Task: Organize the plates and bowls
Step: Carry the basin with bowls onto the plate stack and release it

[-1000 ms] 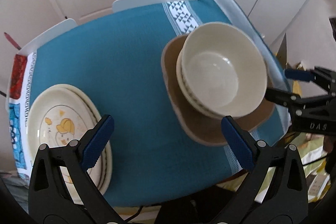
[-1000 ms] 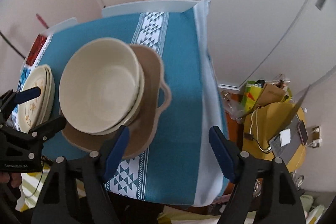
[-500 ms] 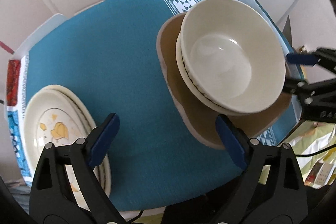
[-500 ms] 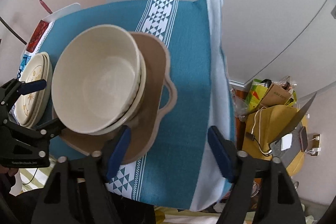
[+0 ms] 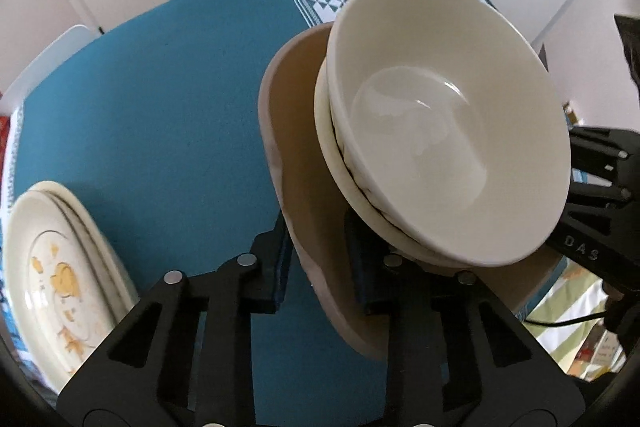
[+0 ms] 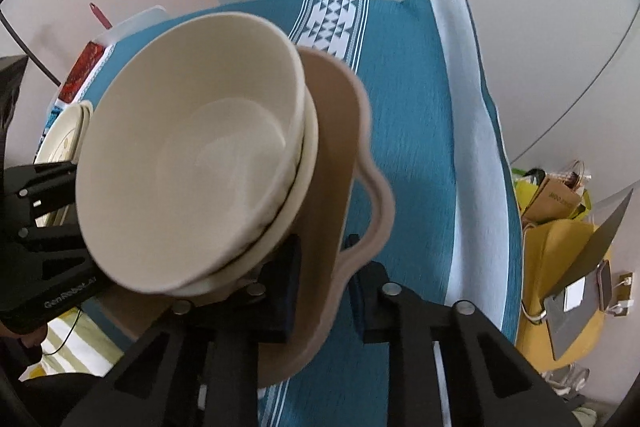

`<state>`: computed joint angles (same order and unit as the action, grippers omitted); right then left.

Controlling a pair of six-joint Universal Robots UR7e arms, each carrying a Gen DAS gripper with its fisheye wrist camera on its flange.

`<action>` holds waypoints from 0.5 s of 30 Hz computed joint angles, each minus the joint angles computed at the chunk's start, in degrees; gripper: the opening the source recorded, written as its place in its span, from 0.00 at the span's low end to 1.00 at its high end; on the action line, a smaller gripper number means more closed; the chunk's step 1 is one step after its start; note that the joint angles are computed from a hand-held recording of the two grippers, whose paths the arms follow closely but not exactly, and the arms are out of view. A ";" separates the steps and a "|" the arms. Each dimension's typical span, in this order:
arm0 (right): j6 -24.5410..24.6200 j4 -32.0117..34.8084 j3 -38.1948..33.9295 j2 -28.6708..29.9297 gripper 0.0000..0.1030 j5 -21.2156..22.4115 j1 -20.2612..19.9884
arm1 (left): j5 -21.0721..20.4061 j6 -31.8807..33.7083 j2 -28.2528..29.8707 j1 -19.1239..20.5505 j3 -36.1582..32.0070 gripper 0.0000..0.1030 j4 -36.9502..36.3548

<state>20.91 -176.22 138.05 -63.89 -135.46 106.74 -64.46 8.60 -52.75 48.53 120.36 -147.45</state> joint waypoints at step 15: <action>-4.01 -6.30 0.86 1.75 0.08 -1.18 0.87 | 2.00 0.59 -1.15 -2.32 3.21 0.08 -5.44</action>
